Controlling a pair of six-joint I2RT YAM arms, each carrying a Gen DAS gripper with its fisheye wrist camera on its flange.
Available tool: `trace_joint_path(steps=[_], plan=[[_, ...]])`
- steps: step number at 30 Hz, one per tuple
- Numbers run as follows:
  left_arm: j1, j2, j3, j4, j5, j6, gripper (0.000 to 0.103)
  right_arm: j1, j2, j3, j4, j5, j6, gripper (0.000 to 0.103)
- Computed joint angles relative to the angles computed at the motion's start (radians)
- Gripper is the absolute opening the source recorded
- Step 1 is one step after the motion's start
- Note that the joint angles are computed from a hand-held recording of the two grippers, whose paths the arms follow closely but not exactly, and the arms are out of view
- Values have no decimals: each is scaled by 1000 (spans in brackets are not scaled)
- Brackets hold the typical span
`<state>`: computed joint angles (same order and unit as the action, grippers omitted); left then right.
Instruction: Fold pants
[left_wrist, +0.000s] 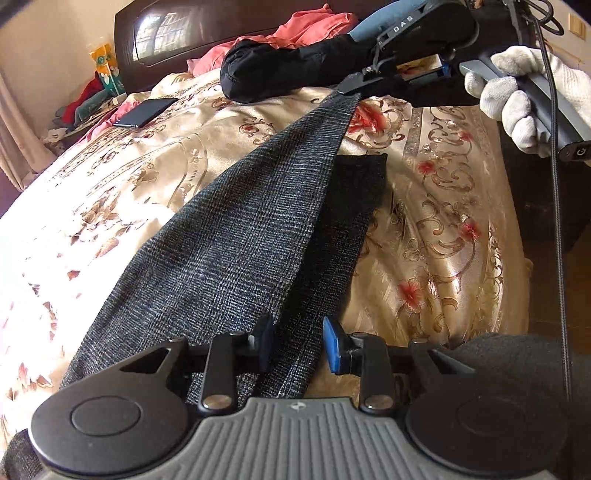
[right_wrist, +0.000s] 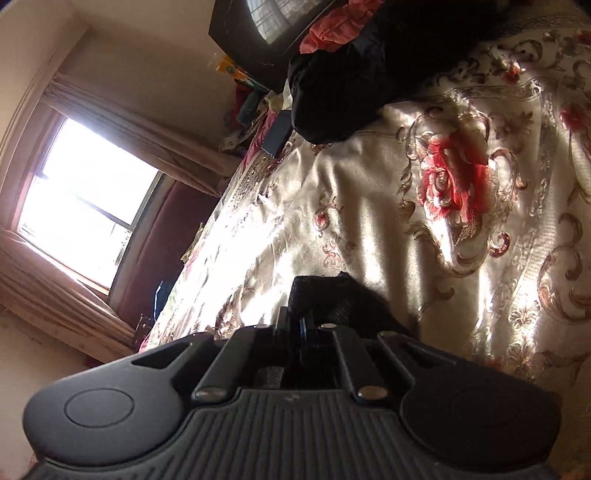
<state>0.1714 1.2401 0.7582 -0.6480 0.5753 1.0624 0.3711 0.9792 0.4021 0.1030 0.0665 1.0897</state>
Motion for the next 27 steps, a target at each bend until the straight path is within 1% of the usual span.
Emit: trace_joint_path(steps=[3,4,5,7,8,10,11,13,15,17,19,20,21,22,23,25,26,27], plan=[[-16,19,-28,41,-29,-14,43,-64,154,-3,-23,-68,13,5],[-18,14,-39,51,-32,-12,43,-70,190,-12,1,-77,25,5],[-20,1,-51,57,-34,-4,43,-59,196,-29,33,-60,45,6],[-4,-24,-51,31,-25,34,43,-19,155,-23,3,11,48,12],[12,-28,-43,10,-17,53,43,22,124,-2,-57,82,23,15],[75,-34,-19,-36,8,120,44,117,95,64,-200,241,-59,16],[108,-32,-9,-51,19,148,44,159,92,90,-253,304,-86,16],[150,-21,7,-60,25,165,44,280,93,146,-341,418,-164,16],[191,-4,16,-56,21,175,44,380,130,195,-352,449,-261,16],[214,14,16,-31,9,172,44,476,220,272,-367,472,-356,16],[225,29,23,-31,3,169,44,550,302,336,-386,537,-427,14],[224,31,18,-21,-5,169,44,566,322,353,-397,570,-444,16],[223,35,7,-5,-12,174,44,568,338,369,-414,609,-447,18],[217,35,0,8,-17,170,44,545,343,373,-429,619,-428,18],[205,35,-7,22,-25,159,44,508,354,383,-456,623,-394,18],[190,40,-13,36,-34,148,44,403,359,411,-562,605,-337,21],[189,38,-12,32,-33,153,43,396,317,393,-544,597,-363,21],[198,33,-9,19,-25,182,43,417,260,357,-471,586,-434,21]])
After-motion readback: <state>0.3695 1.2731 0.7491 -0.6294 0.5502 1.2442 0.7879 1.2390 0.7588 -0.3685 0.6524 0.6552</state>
